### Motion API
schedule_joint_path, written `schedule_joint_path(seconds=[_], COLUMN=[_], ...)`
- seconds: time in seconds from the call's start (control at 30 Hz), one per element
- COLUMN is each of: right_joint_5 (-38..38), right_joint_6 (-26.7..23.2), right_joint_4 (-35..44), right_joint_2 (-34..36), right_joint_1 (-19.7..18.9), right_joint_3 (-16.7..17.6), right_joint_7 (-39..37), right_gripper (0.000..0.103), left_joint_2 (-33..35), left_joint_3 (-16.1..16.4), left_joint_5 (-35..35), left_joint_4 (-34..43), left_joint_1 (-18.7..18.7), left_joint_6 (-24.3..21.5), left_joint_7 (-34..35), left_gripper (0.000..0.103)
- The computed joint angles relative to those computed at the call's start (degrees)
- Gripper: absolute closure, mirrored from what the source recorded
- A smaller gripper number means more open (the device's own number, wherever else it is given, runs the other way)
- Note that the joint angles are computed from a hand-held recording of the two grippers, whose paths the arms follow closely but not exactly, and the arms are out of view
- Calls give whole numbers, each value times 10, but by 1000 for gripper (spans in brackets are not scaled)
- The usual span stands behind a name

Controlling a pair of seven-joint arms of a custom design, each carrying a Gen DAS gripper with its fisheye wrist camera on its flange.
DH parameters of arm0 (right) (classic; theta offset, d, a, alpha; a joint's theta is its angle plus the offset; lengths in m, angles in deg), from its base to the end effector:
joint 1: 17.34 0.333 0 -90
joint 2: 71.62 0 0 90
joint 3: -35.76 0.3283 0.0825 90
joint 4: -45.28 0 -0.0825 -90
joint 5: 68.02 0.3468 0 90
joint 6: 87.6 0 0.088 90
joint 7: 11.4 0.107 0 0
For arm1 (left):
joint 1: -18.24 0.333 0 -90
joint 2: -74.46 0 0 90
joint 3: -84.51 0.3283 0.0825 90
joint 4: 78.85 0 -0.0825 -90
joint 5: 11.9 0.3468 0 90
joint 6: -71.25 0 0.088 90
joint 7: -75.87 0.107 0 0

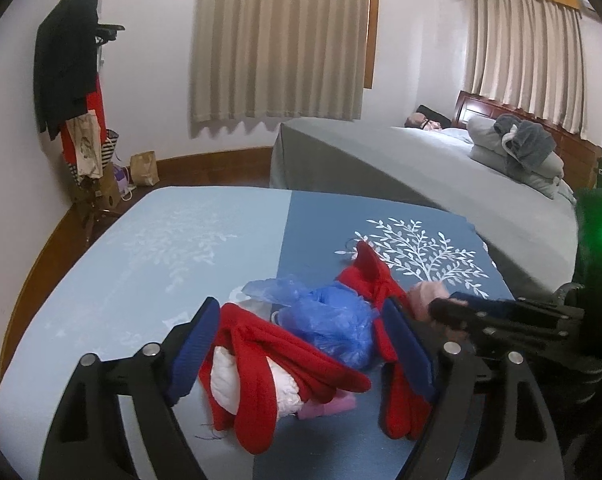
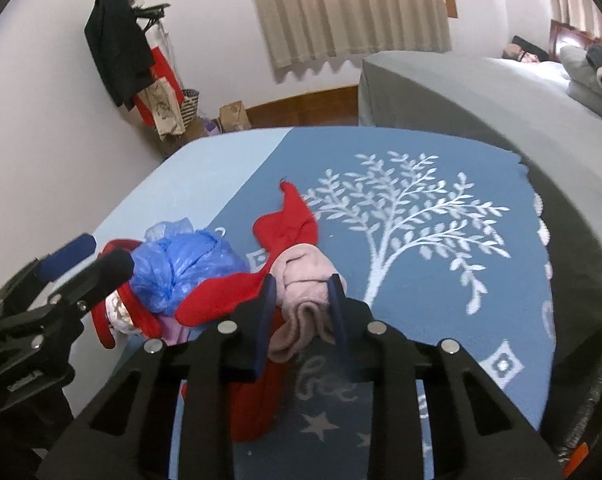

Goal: Collect trash
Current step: 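Grasp the pink cloth with the right gripper while the left approaches the red cloth, then grasp the red cloth with the left gripper while the right holds the pink cloth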

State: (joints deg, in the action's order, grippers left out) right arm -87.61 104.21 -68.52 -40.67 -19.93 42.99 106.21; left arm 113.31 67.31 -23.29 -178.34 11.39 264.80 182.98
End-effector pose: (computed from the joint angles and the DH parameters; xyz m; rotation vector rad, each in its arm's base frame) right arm 0.6367 0.0769 0.3291 -1.6116 1.7492 -0.5223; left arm 0.6637 -0.2190 0.3535 -1.3971 1.9700 -1.1168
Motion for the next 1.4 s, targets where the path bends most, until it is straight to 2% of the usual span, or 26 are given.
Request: schedule_joint_path(seconds=[0.17, 0.3, 0.43, 0.5, 0.6, 0.67, 0.8, 0.9, 0.97, 1.03, 1.13, 1.27, 1.37, 1.4], right_joint_5=[22, 65, 81, 82, 81, 82, 92, 89, 83, 74, 68, 79, 87, 91], right_joint_6=[28, 36, 16, 0, -22, -28, -38, -60, -65, -69, -60, -35, -26, -23], right_joint_4=[-42, -75, -72, -64, -52, -45, -31, -16, -10, -6, -11, -35, -48, -53], right_joint_2=[-33, -58, -53, -48, -39, -34, -22, -14, -11, -9, -14, -31, -43, -47], right_joint_1=[34, 97, 85, 75, 79, 94, 139, 145, 133, 105, 101, 130, 136, 149], right_joint_3=[-55, -132, -131, -121, -122, -136, -182, -188, -175, -145, -142, -183, -197, -214], right_joint_7=[12, 12, 20, 25, 27, 31, 47, 54, 55, 48, 48, 69, 76, 78], right_gripper=[77, 77, 77, 77, 77, 76, 63, 53, 54, 63, 68, 69, 69, 69], left_joint_2=[2, 12, 33, 34, 31, 29, 26, 28, 29, 30, 31, 39, 49, 54], left_joint_3=[-1, -20, -44, -43, -31, -21, -14, -14, -18, -22, -23, -35, -43, -44], left_joint_5=[1, 10, 17, 12, 5, 1, -4, -5, -5, -4, -3, 2, 7, 8], left_joint_4=[7, 23, 52, 54, 53, 49, 45, 49, 50, 50, 52, 63, 79, 85], left_joint_1=[-5, -2, 2, -2, -9, -14, -15, -15, -11, -9, -10, -7, -11, -14], left_joint_6=[-7, -18, -43, -43, -42, -40, -38, -38, -39, -38, -40, -47, -56, -59], left_joint_7=[-1, 5, 13, 15, 15, 16, 17, 17, 18, 19, 22, 29, 37, 41], left_gripper=[28, 30, 37, 37, 37, 37, 37, 37, 37, 37, 37, 37, 37, 38])
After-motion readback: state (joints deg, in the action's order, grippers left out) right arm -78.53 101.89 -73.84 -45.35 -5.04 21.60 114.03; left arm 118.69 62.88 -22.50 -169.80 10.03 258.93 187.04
